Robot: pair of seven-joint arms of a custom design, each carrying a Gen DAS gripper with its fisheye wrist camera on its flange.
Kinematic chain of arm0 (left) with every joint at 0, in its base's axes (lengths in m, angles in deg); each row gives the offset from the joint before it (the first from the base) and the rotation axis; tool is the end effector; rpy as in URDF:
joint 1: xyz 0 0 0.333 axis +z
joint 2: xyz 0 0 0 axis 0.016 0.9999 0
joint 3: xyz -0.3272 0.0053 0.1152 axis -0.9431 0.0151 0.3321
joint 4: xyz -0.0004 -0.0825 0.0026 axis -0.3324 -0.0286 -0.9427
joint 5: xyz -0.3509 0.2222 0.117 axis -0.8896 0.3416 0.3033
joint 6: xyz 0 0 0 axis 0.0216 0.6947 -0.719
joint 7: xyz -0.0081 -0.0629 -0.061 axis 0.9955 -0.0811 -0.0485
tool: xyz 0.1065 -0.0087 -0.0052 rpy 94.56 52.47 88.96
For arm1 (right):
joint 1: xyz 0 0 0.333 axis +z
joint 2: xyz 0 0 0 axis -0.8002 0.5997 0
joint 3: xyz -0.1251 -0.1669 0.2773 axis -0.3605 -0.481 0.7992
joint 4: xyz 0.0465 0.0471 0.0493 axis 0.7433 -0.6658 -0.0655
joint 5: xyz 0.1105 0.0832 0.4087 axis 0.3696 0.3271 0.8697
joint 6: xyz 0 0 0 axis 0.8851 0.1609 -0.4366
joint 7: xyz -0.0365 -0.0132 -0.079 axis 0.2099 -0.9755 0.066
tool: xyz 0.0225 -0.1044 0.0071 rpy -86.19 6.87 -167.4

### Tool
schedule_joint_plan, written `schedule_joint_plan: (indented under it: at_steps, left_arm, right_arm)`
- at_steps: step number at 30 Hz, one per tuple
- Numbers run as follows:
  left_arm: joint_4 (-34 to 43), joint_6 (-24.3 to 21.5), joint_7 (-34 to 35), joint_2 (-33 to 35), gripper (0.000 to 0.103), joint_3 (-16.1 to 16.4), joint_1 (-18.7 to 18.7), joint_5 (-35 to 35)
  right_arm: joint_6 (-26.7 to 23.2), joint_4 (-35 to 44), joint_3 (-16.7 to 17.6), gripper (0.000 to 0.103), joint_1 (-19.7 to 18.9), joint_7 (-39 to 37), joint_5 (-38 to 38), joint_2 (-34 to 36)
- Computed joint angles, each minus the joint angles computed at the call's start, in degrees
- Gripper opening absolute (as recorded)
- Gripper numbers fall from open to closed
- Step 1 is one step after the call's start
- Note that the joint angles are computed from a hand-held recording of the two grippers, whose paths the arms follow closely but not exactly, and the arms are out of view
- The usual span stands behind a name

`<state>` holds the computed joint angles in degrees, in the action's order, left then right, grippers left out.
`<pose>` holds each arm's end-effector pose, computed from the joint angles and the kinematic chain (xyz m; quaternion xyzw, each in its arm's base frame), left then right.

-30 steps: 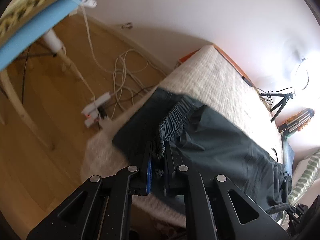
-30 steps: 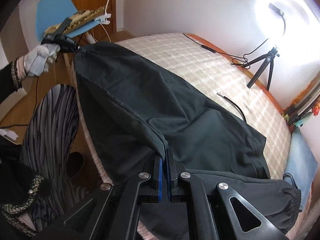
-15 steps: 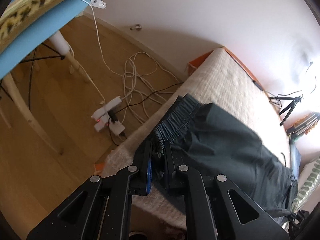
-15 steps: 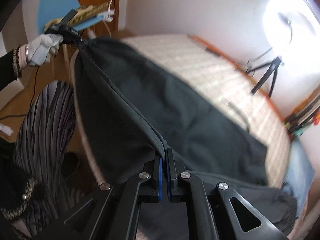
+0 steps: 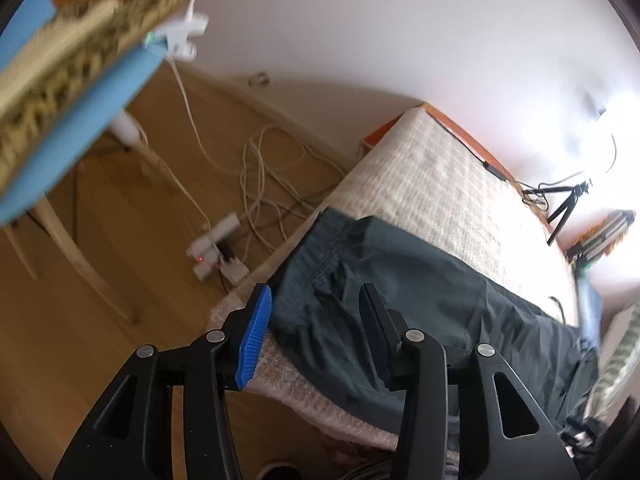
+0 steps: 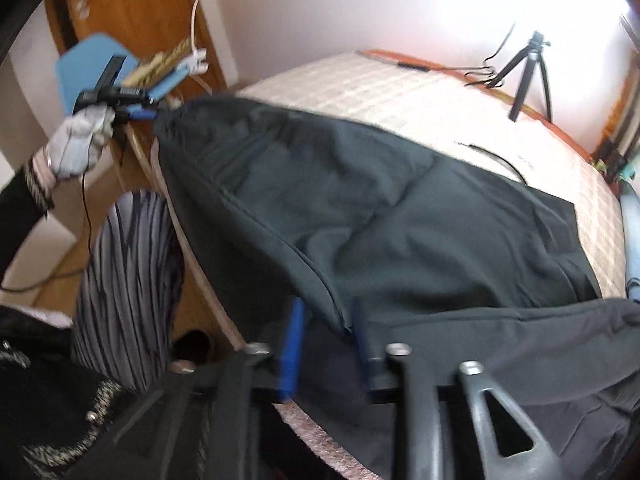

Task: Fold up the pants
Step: 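Lower the folded trousers onto the bed and open both grippers, then grasp the elastic waistband of the folded trousers with the left gripper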

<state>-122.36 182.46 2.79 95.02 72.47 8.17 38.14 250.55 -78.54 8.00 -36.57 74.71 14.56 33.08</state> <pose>0.7314 -0.0742 0.3875 -0.7198 0.6237 -0.2893 0.0956 0.4814 0.0901 0.3321 -0.7984 0.5127 -0.1346 0.2855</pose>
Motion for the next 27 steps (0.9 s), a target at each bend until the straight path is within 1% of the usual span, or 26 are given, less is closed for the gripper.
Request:
schedule_joint_plan:
  at_steps: [1, 3, 5, 6, 9, 13, 14, 15, 16, 18, 20, 23, 25, 27]
  left_arm:
    - [-0.7, 0.7, -0.6, -0.9, 0.049, 0.5, -0.6, 0.7]
    - [-1.4, 1.9, -0.3, -2.3, 0.051, 0.3, -0.9, 1.2]
    - [-1.9, 3.1, 0.8, -3.5, 0.052, -0.9, -0.8, 0.7]
    - [-1.9, 3.5, 2.1, -4.0, 0.052, -2.0, -0.4, -0.3]
    - [-1.0, 3.3, 9.3, -4.4, 0.052, -7.2, 1.5, -5.6]
    - [2.5, 0.9, 18.0, -3.1, 0.057, -11.2, 0.6, -11.4]
    - [4.1, -0.6, 20.2, -2.2, 0.057, -12.6, 0.5, -13.5]
    - [5.2, -1.8, 21.9, -1.6, 0.057, -13.1, 0.2, -15.0]
    - [6.8, -3.4, 23.2, -0.7, 0.057, -13.5, -0.6, -15.9]
    - [9.4, -5.3, 24.9, 0.7, 0.057, -13.2, -3.0, -16.3]
    - [11.7, -7.2, 26.4, 2.0, 0.057, -13.1, -5.2, -17.1]
    - [15.7, -10.7, 29.0, 4.8, 0.057, -13.7, -7.7, -19.0]
    - [18.3, -12.9, 30.0, 6.5, 0.057, -13.6, -9.9, -19.0]
    - [21.3, -15.2, 29.6, 8.2, 0.057, -12.7, -13.0, -17.4]
  right_arm:
    - [-0.3, -0.1, -0.2, 0.040, 0.2, -1.7, 2.6, -0.7]
    - [-1.7, -0.7, -1.0, 0.043, 0.1, -4.7, 7.2, -2.8]
    - [-1.3, -1.3, -1.5, 0.048, 0.0, -5.8, 10.3, -4.4]
    - [-1.4, -1.7, -1.7, 0.049, -0.2, -6.1, 11.3, -5.2]
    - [-0.6, -3.0, -2.6, 0.050, -1.1, -5.6, 13.8, -7.7]
    - [1.2, -4.9, -3.8, 0.054, -2.4, -5.6, 18.5, -11.2]
    - [1.9, -5.5, -3.9, 0.056, -2.9, -5.1, 19.3, -12.2]
    - [2.5, -6.2, -4.0, 0.056, -3.4, -4.8, 19.8, -13.2]
    - [3.1, -6.8, -4.0, 0.056, -3.9, -4.3, 20.0, -14.0]
    - [4.4, -8.3, -4.0, 0.058, -4.7, -3.8, 20.6, -16.0]
    - [6.1, -9.9, -4.1, 0.062, -5.5, -1.9, 19.9, -18.1]
    - [7.4, -11.4, -4.9, 0.064, -6.4, -1.9, 21.5, -20.5]
    - [8.5, -12.6, -4.9, 0.065, -7.5, 0.1, 20.8, -22.0]
    - [10.5, -13.8, -4.9, 0.066, -8.2, 0.8, 20.9, -23.3]
